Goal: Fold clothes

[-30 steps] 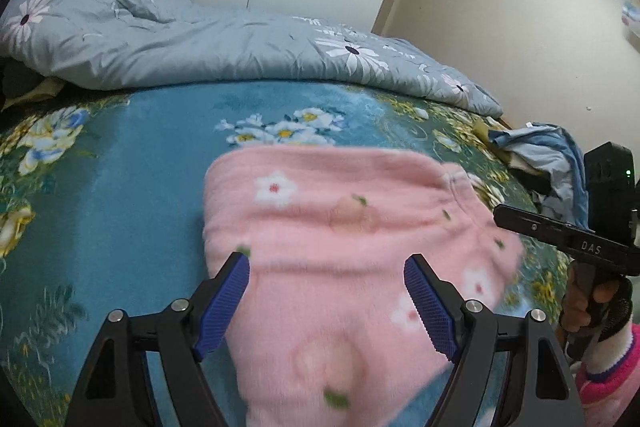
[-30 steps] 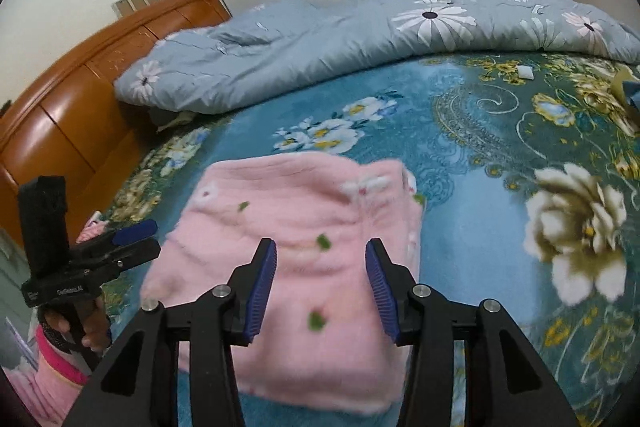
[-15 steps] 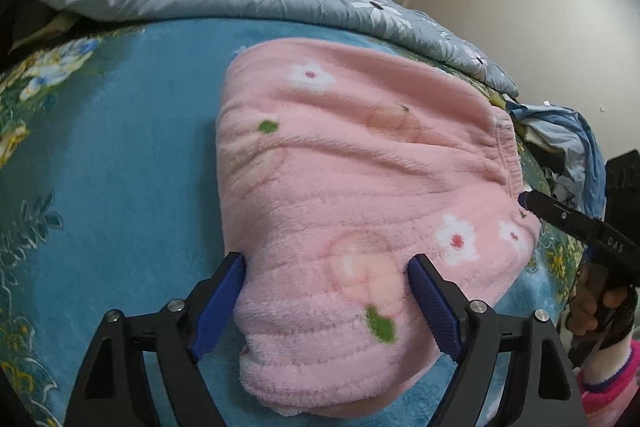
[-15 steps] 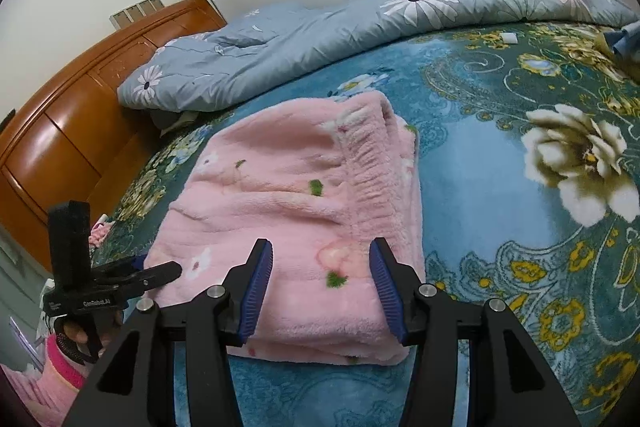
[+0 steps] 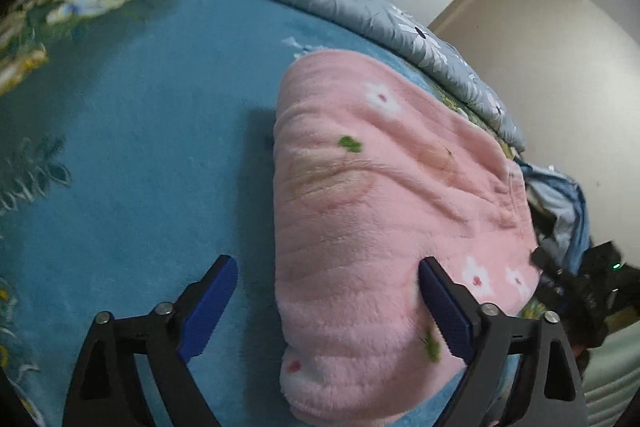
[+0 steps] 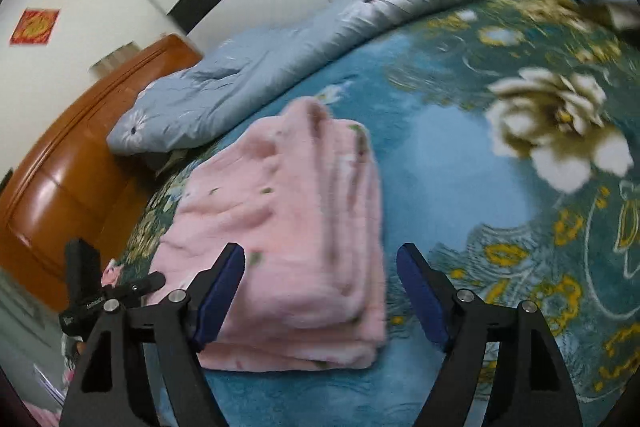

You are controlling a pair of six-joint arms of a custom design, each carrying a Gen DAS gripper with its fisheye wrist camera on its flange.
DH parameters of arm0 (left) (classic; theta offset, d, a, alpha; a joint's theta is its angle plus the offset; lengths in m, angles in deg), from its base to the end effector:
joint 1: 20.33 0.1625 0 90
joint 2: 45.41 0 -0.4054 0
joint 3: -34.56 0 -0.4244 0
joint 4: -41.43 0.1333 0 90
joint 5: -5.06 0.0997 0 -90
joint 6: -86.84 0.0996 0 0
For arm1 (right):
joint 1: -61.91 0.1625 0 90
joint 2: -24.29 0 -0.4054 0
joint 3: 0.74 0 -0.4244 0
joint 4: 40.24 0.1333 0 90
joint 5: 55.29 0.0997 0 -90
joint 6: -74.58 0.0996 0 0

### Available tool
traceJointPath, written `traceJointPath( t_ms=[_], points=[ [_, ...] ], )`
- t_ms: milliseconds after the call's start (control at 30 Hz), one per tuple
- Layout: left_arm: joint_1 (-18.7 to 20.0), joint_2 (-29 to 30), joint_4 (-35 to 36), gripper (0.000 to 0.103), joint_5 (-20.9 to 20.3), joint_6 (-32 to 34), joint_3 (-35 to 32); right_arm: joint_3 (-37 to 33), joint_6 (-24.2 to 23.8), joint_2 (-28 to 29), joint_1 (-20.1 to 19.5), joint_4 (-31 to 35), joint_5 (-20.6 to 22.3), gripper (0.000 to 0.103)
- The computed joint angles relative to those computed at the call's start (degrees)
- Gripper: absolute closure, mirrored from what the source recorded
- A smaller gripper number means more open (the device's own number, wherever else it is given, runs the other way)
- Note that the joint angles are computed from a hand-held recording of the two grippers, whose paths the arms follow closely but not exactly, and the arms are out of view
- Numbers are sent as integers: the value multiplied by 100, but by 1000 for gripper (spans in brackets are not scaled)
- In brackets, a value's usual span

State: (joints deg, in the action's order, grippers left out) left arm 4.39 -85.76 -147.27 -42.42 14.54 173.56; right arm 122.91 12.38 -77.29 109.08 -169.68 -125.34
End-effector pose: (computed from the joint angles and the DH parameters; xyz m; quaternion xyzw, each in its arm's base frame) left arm -0.2294 -0.3265 -0.0679 -0.0572 0.9302 -0.3382 0.1308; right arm -0.1731 -0.4328 0.3406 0.1896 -0.9553 0.2264 0.0138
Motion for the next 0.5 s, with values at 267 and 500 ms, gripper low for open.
traceJointPath(
  t_ms=[267,500],
  points=[
    [663,182,-579,3,-409,800,-354,-642,781,847,188,771,-239,13],
    [841,376,-834,0,-527,979,-495,-907,1019,1241,504,871,-466,11]
  ],
)
